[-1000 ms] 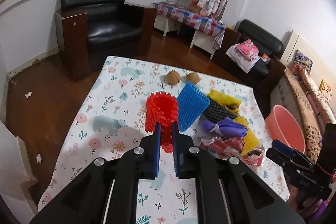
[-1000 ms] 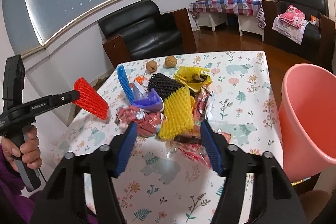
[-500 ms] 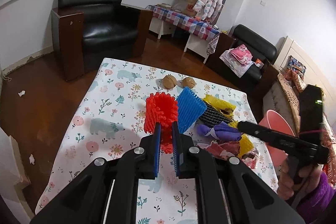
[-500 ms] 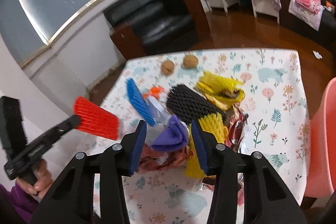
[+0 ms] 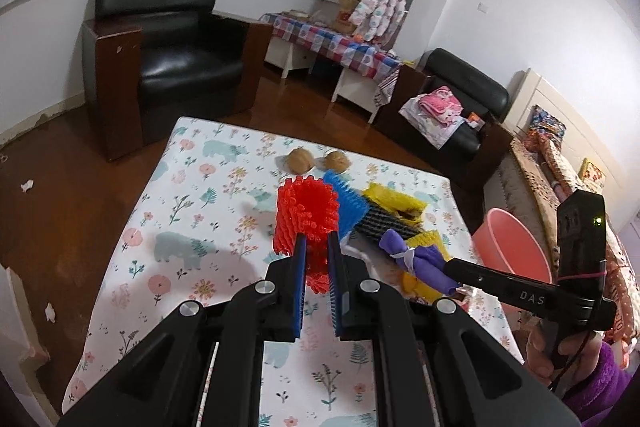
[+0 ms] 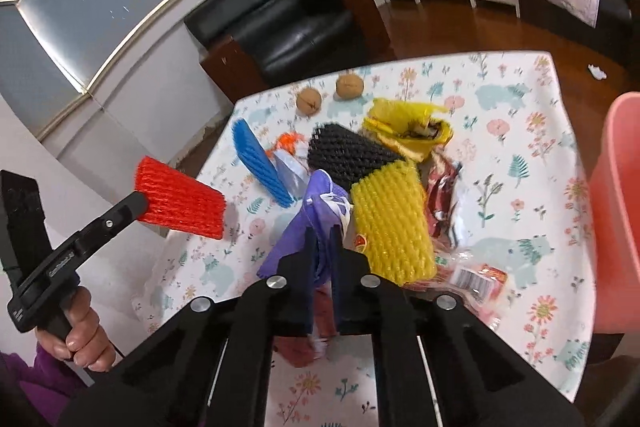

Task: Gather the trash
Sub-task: 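Carry the purple glove into the pink bucket with the right tool while left carries red net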

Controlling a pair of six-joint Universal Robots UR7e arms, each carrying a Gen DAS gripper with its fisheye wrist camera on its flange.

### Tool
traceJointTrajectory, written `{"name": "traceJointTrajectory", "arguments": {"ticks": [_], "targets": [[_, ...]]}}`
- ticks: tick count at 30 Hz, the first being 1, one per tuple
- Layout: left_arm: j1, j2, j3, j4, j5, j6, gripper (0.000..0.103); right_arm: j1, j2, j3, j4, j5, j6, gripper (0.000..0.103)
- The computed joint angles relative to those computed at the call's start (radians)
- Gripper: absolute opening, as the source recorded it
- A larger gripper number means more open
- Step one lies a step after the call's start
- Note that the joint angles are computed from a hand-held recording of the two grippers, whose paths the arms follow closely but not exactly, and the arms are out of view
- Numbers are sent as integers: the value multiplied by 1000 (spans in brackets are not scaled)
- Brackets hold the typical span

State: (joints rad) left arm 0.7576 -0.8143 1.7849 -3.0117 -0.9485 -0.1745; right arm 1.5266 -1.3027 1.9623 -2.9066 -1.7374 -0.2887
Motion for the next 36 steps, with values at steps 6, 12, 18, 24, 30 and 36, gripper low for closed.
{"name": "traceJointTrajectory", "arguments": {"ticks": [6, 12, 18, 24, 30, 36], "targets": [[-19, 10, -24, 10, -35, 20, 9, -15, -72, 41, -82, 30, 3, 7], [-45, 56, -86, 31, -105, 51, 9, -43, -148, 93, -217, -6, 6, 7], [-82, 136, -184, 70, -188, 103, 9, -101, -214, 127, -305, -65, 40, 7], [-115, 247, -326, 148, -281, 133, 9, -194, -281, 161, -354, -90, 76, 7], [-140, 358, -471, 237, -337, 155, 9, -271, -306, 180, -376, -78, 88, 7], [-145, 460, -595, 324, -365, 157, 9, -327, -316, 183, -361, -45, 100, 7]]}}
